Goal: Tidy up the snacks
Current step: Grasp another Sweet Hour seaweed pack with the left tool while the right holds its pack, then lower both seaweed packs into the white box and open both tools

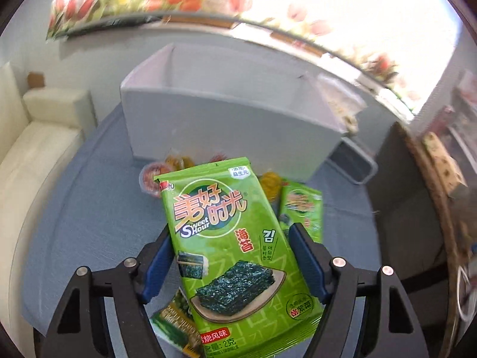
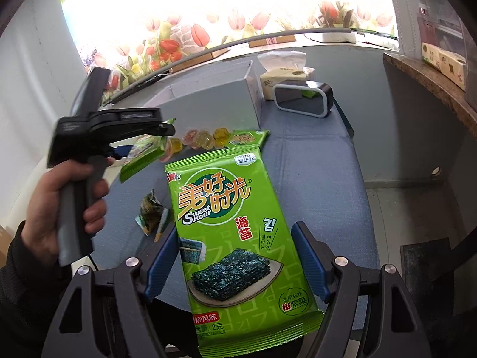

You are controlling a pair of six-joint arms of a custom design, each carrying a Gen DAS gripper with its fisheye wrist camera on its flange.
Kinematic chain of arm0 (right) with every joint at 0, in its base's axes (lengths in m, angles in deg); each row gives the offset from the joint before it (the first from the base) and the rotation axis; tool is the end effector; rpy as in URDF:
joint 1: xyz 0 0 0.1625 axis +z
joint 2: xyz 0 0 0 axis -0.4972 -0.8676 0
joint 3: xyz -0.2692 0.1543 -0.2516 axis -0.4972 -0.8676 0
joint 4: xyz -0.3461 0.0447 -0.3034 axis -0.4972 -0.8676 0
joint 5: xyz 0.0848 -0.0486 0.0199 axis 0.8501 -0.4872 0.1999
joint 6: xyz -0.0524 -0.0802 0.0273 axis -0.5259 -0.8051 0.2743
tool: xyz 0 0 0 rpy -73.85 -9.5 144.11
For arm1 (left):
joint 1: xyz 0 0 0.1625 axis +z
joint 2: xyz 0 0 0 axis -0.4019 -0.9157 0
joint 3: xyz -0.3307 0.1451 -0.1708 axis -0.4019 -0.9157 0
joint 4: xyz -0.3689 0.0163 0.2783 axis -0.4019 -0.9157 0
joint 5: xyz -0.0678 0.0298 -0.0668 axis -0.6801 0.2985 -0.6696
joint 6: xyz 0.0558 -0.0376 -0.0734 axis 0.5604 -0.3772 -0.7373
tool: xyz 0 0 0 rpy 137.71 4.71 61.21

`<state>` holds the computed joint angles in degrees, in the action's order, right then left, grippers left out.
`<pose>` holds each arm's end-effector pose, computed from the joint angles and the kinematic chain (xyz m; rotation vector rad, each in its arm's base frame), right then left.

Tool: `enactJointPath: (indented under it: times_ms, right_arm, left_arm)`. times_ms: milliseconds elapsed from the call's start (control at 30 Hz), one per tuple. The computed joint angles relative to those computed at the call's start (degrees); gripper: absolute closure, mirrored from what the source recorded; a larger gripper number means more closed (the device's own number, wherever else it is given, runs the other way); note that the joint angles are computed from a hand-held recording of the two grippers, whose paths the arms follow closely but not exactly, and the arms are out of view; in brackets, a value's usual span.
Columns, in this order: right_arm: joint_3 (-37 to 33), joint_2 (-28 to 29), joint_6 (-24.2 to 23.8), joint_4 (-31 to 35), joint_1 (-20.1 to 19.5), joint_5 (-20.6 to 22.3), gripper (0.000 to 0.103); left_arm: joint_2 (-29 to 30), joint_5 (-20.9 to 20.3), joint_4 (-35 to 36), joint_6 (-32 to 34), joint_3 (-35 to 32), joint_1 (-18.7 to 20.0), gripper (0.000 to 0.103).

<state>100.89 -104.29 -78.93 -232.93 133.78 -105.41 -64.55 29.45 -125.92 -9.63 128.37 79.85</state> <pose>0.2325 -0.5993 0.2517 0.2441 -2.4360 1.0209 -0.3038 -0.7984 0.1878 0.4083 2.5519 -0.7342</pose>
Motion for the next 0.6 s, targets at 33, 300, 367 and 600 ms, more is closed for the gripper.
enactJointPath:
  times_ms: [33, 300, 367, 600]
  right_arm:
    - [-0.4, 0.3, -0.1, 0.1, 0.1, 0.0, 0.023]
    - [-8.5, 5.9, -1.2, 1.7, 0.7, 2.5, 0.024]
    - [-12.2, 8.5, -1.8, 2.4, 1.2, 2.2, 0.024]
    - [-32.7, 20.9, -5.5, 8.1, 2.5, 0.4, 0.024]
  left_arm:
    - [-1.1, -0.1, -1.1, 2.0, 1.2, -0.2, 0.023]
    - [-5.1, -5.0, -3.6, 10.7, 2.4, 0.8, 0.023]
    - [-5.0, -6.5, -3.6, 12.6, 1.0, 1.3, 0.023]
    - [3.7, -7.5, -0.9, 21.8, -15.2, 3.0, 0.023]
